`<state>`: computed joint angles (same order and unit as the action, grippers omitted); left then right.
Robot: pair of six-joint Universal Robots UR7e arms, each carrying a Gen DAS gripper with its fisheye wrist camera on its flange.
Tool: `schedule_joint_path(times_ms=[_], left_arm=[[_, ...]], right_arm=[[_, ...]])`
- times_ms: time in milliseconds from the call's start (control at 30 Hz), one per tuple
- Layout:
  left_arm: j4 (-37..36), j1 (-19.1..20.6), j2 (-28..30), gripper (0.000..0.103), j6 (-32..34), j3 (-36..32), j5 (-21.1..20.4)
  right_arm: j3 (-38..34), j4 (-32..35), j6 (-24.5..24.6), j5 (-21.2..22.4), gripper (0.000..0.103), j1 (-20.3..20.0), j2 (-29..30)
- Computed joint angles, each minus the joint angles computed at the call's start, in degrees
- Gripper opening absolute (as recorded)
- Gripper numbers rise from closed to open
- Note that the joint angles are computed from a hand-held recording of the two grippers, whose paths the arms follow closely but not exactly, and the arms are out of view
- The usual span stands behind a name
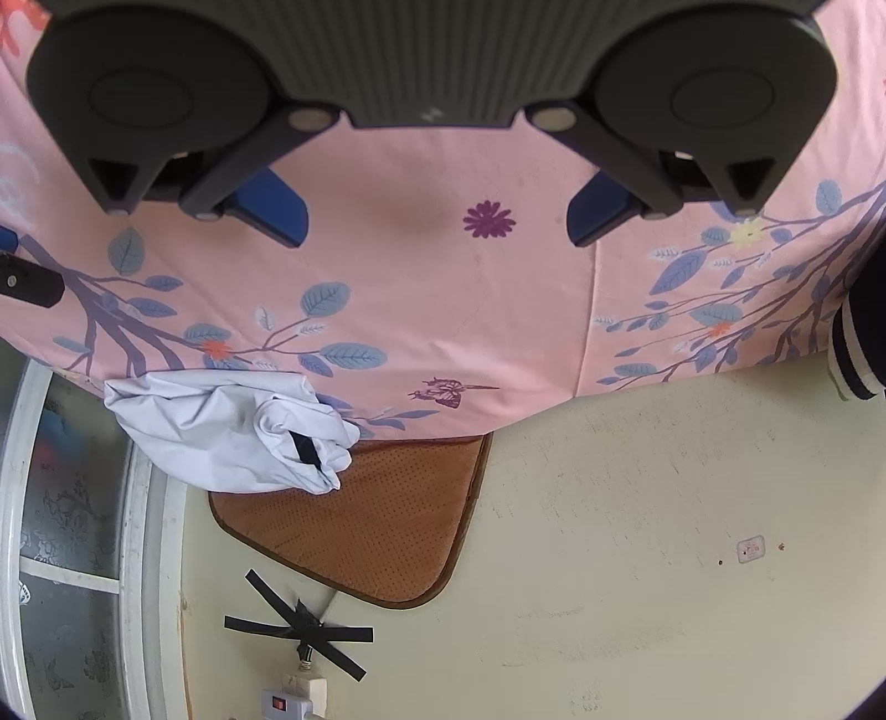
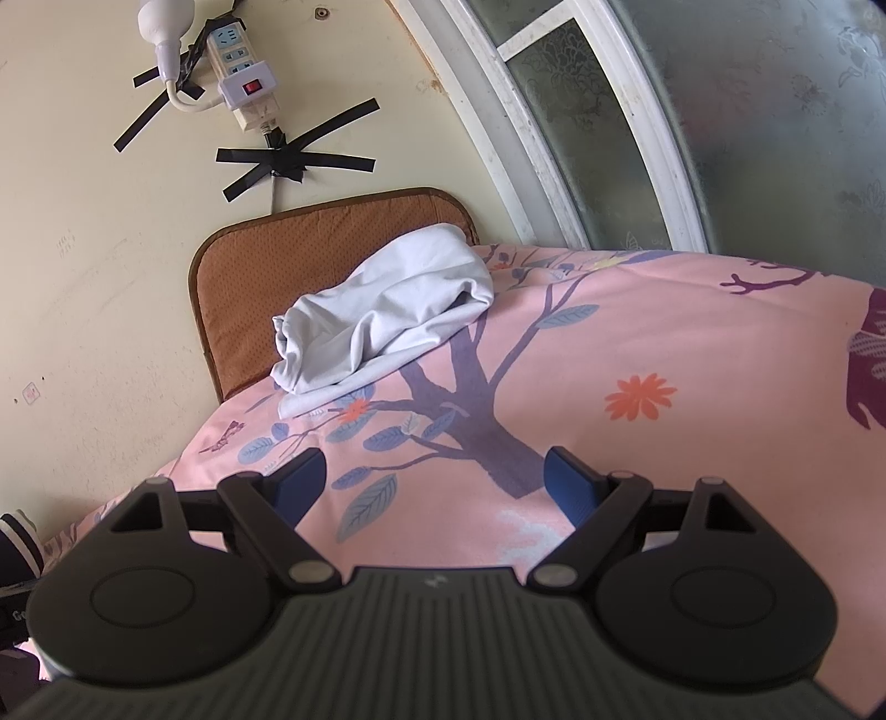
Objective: Fold small clothes
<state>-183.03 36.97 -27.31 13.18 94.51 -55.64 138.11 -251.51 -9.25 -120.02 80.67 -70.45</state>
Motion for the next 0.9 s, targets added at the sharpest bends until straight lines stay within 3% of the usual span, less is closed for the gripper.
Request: schedule_joint_path(times_ms=[500,900], left_arm=[[0.80,0.06,0.06,0.103,-0.08,-0.26,0.34],[-6.17,-0.35,-0.24,0.103,2.61,1.40,-0.84]], right_arm=[[-0.11,-0.03,-0.02,-0.15,0.088,0.09,0.10],[-0.08,-0.40,0.02,0.09,0.088,-0.04,0.22]])
